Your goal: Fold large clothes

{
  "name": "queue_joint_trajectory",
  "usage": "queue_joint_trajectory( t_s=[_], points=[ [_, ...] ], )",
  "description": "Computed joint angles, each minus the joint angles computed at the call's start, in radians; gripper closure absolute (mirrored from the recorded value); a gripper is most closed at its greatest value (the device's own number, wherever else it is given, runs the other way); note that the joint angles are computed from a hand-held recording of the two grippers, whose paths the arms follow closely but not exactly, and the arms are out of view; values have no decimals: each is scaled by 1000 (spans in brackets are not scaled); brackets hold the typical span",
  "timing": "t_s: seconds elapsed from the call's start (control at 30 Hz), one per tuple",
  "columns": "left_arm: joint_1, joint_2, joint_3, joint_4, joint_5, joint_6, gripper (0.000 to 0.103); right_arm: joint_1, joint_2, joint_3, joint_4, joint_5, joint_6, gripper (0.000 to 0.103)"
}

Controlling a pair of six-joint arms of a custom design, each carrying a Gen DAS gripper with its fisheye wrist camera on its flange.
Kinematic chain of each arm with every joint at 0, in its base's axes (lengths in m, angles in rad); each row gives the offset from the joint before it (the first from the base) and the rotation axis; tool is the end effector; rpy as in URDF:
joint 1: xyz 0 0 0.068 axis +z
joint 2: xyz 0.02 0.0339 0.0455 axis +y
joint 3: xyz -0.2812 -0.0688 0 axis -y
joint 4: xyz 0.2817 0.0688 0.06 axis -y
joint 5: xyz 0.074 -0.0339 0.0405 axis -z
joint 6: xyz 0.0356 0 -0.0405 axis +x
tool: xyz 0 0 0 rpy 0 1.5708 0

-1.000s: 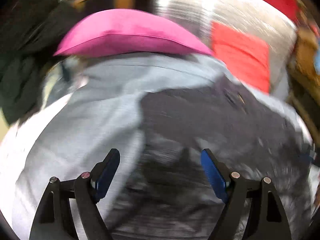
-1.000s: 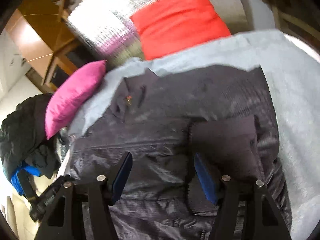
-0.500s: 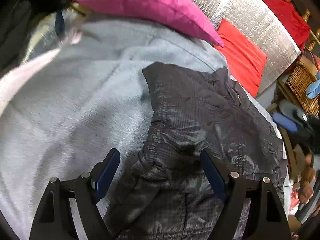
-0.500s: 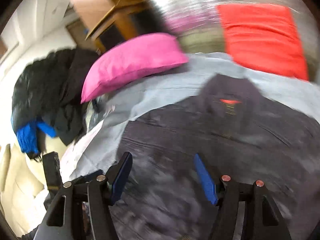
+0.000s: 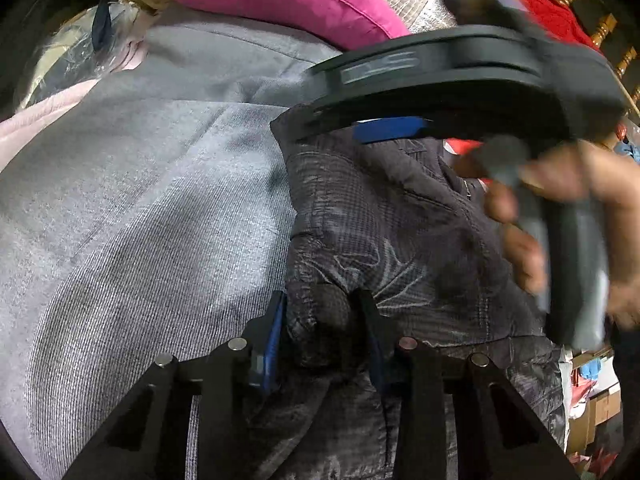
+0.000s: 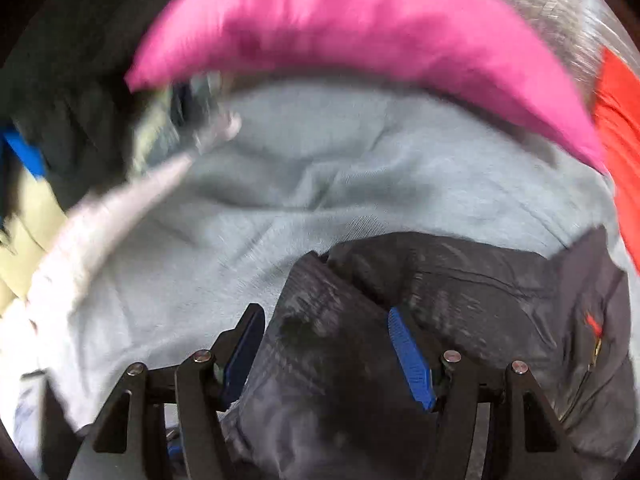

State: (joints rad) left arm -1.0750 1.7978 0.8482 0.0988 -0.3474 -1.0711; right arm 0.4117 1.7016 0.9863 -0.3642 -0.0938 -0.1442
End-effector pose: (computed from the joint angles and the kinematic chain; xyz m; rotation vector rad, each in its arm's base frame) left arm 0.1852 -0.3170 0.1125 -0.1562 2.4378 -0.6019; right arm 0.3289 0.1472 0.1563 -0.7597 2.5485 0.2126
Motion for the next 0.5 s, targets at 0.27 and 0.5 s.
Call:
queue_joint_trajectory(
  t_s=[0.27, 0.5],
  points=[
    [-54, -49, -61, 16, -81, -61, 78, 0, 14, 6, 41, 12, 29, 96],
    [-36, -52, -96, 64, -36, -134, 72, -81, 61, -44, 168, -126, 117, 90]
  ],
)
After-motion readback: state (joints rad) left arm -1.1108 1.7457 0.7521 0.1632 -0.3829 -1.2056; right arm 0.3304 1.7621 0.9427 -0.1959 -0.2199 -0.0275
